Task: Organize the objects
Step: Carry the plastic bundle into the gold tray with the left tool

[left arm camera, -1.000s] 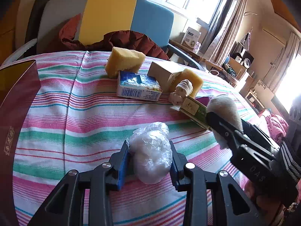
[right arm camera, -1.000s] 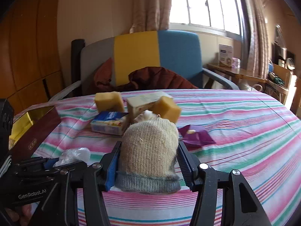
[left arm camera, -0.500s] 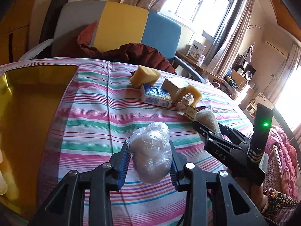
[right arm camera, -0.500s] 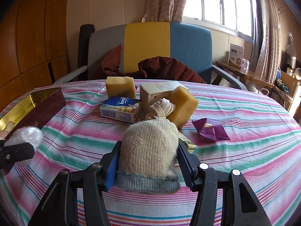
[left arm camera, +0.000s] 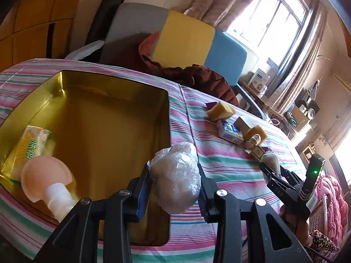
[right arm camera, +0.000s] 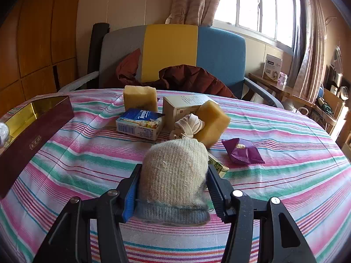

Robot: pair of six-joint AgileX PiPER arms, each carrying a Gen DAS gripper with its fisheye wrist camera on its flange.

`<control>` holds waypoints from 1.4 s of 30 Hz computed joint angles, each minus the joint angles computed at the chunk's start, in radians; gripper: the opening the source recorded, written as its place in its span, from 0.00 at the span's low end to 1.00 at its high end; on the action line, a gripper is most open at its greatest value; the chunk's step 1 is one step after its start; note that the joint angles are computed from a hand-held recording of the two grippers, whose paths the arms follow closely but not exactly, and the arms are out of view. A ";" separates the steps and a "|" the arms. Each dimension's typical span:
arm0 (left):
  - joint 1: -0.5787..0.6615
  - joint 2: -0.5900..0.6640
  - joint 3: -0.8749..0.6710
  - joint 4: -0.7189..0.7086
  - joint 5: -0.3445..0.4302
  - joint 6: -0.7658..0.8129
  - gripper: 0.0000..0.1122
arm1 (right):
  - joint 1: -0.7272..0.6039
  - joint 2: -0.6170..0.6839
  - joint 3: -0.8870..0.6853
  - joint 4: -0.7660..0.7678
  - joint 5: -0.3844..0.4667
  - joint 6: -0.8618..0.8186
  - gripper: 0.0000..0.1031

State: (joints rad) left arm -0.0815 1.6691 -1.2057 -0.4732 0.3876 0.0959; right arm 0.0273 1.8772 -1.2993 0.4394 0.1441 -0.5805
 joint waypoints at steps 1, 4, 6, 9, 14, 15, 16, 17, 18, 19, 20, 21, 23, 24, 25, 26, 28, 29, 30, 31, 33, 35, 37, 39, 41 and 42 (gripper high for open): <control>0.016 -0.002 0.003 0.011 0.003 -0.009 0.33 | 0.005 -0.005 0.001 -0.051 0.003 0.053 0.55; 0.053 0.003 0.003 0.061 0.029 -0.045 0.33 | 0.017 -0.029 0.006 0.037 0.025 0.008 0.55; 0.070 0.007 0.009 0.105 0.036 -0.082 0.33 | 0.032 -0.045 0.007 0.120 0.043 -0.043 0.55; 0.092 0.017 0.017 0.140 0.047 -0.114 0.33 | 0.070 -0.067 -0.003 0.150 0.069 -0.052 0.55; 0.094 0.016 0.024 0.197 0.055 -0.149 0.35 | 0.138 -0.111 -0.015 0.262 0.113 -0.157 0.55; 0.097 0.014 0.030 0.185 0.051 -0.134 0.38 | 0.151 -0.114 -0.025 0.262 0.132 -0.155 0.55; 0.093 0.009 0.033 0.206 0.047 -0.152 0.40 | 0.165 -0.114 -0.037 0.256 0.153 -0.145 0.55; 0.086 0.007 0.034 0.242 0.048 -0.187 0.42 | 0.181 -0.116 -0.045 0.252 0.168 -0.138 0.56; 0.084 0.004 0.033 0.257 0.051 -0.201 0.44 | 0.195 -0.116 -0.051 0.245 0.180 -0.131 0.56; 0.082 0.000 0.035 0.268 0.050 -0.212 0.45 | 0.208 -0.117 -0.056 0.244 0.194 -0.130 0.56; 0.081 -0.005 0.039 0.281 0.045 -0.223 0.45 | 0.223 -0.119 -0.055 0.248 0.202 -0.133 0.56; 0.080 -0.013 0.045 0.297 0.035 -0.243 0.45 | 0.235 -0.118 -0.059 0.250 0.213 -0.133 0.56; 0.092 -0.040 0.068 0.271 -0.004 -0.237 0.45 | 0.252 -0.112 -0.078 0.259 0.263 -0.138 0.56; 0.101 -0.055 0.079 0.244 -0.023 -0.224 0.46 | 0.258 -0.109 -0.089 0.256 0.285 -0.134 0.56; 0.112 -0.073 0.092 0.221 -0.042 -0.216 0.46 | 0.269 -0.106 -0.098 0.251 0.301 -0.127 0.56; 0.121 -0.088 0.103 0.213 -0.059 -0.221 0.46 | 0.282 -0.099 -0.115 0.240 0.326 -0.118 0.56; 0.132 -0.119 0.123 0.271 -0.091 -0.305 0.48 | 0.307 -0.084 -0.140 0.227 0.349 -0.112 0.56; 0.137 -0.127 0.122 0.318 -0.094 -0.367 0.49 | 0.320 -0.080 -0.148 0.214 0.356 -0.104 0.56; 0.145 -0.136 0.126 0.347 -0.102 -0.413 0.51 | 0.335 -0.072 -0.164 0.191 0.366 -0.087 0.56; 0.158 -0.145 0.131 0.355 -0.110 -0.440 0.52 | 0.346 -0.069 -0.170 0.188 0.369 -0.088 0.56; 0.187 -0.154 0.136 0.325 -0.116 -0.439 0.55 | 0.373 -0.059 -0.188 0.178 0.374 -0.085 0.56; 0.210 -0.153 0.127 0.325 -0.105 -0.457 0.55 | 0.396 -0.037 -0.226 0.156 0.390 -0.063 0.56; 0.225 -0.149 0.120 0.330 -0.091 -0.475 0.55 | 0.413 -0.007 -0.275 0.115 0.415 -0.022 0.56; 0.240 -0.146 0.119 0.292 -0.084 -0.448 0.55 | 0.426 0.011 -0.310 0.054 0.424 0.039 0.56; 0.247 -0.148 0.121 0.264 -0.077 -0.427 0.55 | 0.419 0.003 -0.302 0.028 0.405 0.073 0.56; 0.250 -0.152 0.127 0.243 -0.079 -0.408 0.55 | 0.410 -0.009 -0.286 0.030 0.399 0.085 0.56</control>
